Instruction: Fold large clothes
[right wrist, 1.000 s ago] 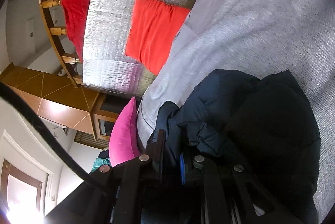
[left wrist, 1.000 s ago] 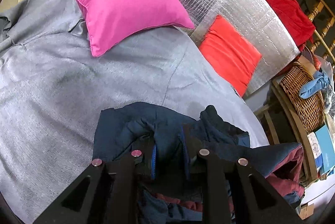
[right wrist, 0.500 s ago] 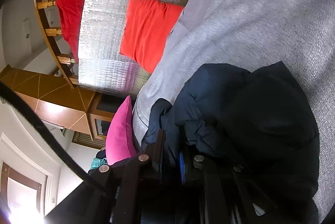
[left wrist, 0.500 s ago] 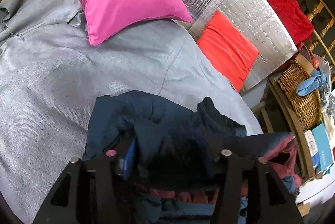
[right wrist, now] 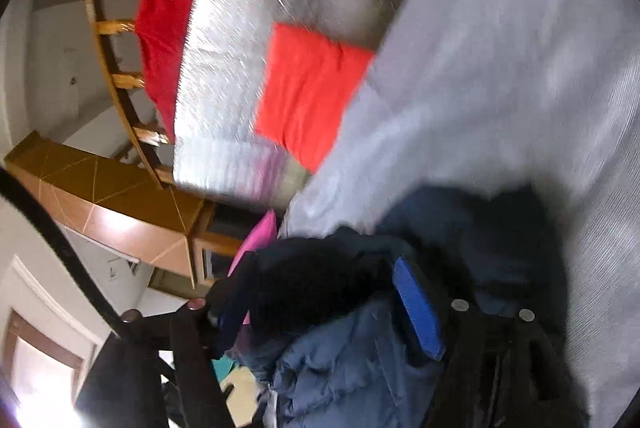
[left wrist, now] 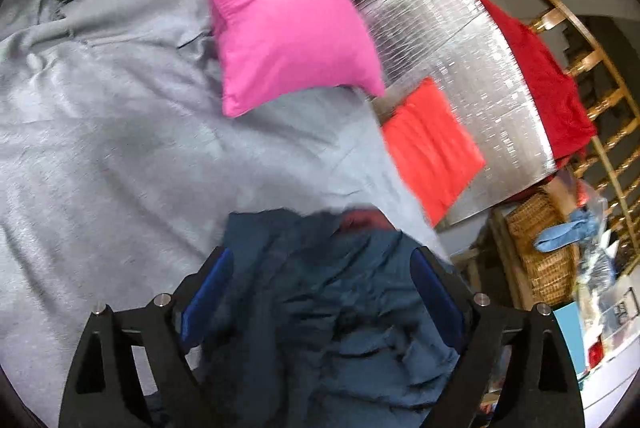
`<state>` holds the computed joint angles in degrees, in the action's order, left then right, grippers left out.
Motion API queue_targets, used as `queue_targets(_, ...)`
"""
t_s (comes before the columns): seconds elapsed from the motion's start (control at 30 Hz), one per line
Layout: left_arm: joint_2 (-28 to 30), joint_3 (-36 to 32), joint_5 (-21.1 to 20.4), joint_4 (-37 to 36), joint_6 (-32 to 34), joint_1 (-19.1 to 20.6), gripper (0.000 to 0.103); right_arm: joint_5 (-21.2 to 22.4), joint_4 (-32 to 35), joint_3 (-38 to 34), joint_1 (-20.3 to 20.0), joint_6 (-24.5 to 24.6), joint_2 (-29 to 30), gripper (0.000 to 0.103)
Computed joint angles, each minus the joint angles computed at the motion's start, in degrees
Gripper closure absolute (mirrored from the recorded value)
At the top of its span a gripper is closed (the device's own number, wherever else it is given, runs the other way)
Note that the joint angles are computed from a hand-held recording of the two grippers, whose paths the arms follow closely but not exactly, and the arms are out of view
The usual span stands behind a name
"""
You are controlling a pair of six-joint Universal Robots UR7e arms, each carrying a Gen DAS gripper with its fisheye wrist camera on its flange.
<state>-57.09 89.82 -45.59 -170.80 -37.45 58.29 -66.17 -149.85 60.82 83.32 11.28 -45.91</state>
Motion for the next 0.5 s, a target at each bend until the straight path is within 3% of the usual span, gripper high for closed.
queue_targets(0.07,-0.3,-0.2,1.6,3.9,-1.4,-0.1,0.013,1.0,-1.8,0.9,0.0,0.1,-0.7,0.03)
queue_targets(0.17,-0.4,-0.8,4.0,10.6,-3.2,-0.3,0.013,-1.2,-1.5,1.1,0.6,-1.2,-1.1,0.03)
queue_targets(0.33,-0.6,-3.1,7.2,28.8,-11.7,-0.2,0.013,-11.3,0.8,-0.4,2.5,-4.7,-0.3,0.03)
queue_targets(0.5,0.2,-5.1,4.4,39.2,-14.8,0.8,0.013,-15.3,8.7,-4.0,2.9,-8.1,1.3,0.034)
